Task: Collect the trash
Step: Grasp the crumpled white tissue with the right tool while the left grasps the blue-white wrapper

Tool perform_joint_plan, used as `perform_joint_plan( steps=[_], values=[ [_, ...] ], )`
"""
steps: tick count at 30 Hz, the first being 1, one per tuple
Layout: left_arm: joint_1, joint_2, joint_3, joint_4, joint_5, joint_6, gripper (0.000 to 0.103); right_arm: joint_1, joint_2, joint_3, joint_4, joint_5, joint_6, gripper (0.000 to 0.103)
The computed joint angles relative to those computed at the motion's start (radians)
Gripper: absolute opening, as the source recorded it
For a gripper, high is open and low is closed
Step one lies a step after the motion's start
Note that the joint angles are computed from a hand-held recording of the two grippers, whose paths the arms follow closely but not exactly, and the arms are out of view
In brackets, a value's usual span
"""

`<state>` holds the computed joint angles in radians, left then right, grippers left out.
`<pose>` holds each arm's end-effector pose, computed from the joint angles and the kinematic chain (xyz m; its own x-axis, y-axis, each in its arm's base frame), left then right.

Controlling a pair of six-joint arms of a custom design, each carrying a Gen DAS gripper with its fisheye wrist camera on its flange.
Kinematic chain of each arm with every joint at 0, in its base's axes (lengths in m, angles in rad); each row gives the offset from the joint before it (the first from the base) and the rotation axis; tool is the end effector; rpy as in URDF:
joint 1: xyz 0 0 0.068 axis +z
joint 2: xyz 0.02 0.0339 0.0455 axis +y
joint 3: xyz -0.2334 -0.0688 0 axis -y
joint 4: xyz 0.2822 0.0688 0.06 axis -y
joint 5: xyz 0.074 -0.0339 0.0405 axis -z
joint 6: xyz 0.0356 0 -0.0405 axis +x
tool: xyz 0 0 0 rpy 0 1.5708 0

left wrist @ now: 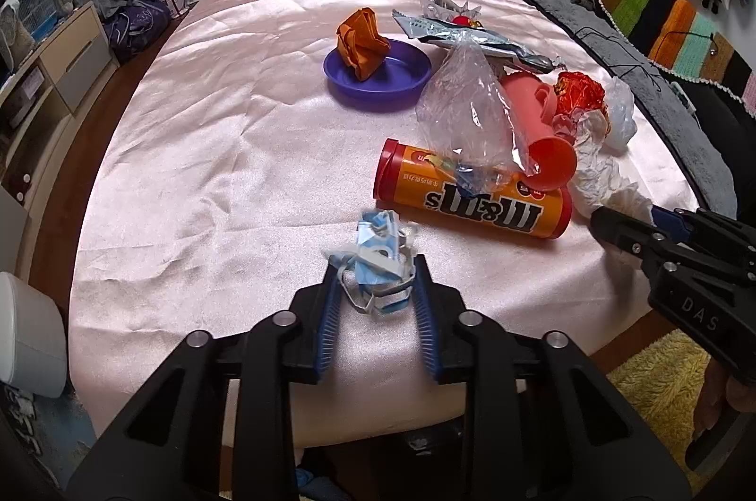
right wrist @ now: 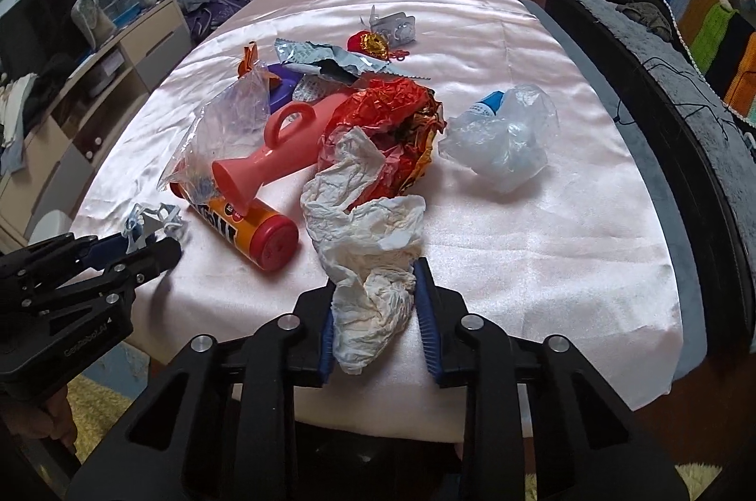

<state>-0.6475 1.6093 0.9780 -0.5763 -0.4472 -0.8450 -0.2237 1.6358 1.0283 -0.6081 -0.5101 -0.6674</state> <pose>0.2724 -0.1867 0.1294 -0.8100 -0.2330 -0.5382 -0.2780 0.9606 0.0026 0.3331 -0.0580 0.1361 -0.7354 -0.3866 -0.5565 -0.5438 0.8267 0.1443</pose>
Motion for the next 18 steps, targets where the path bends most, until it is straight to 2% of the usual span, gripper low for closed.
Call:
perform_joint_plan(
  steps=[2,3,8,18],
  values=[
    [-0.005,-0.014,-0.015,0.014,0.014,0.002,0.013,-0.010,-0.007,0.000,-0.005,-0.002,-0.008,0.026],
    [-0.007,-0.028,-0.027,0.020,0.019,0.001,0.012,-0.017,-0.016,-0.003,-0.012,-0.006,-0.016,0.024],
    [-0.073,-0.104,-0.055,-0.014,-0.021,-0.046,0.011,-0.060,-0.089,-0.025,-0.062,-0.042,-0.073,0.022],
    [-0.246,-0.243,-0.063,-0.133,-0.103,-0.197,0.011,-0.191,-0.217,-0.042,-0.244,-0.152,-0.231,0.022]
  ],
)
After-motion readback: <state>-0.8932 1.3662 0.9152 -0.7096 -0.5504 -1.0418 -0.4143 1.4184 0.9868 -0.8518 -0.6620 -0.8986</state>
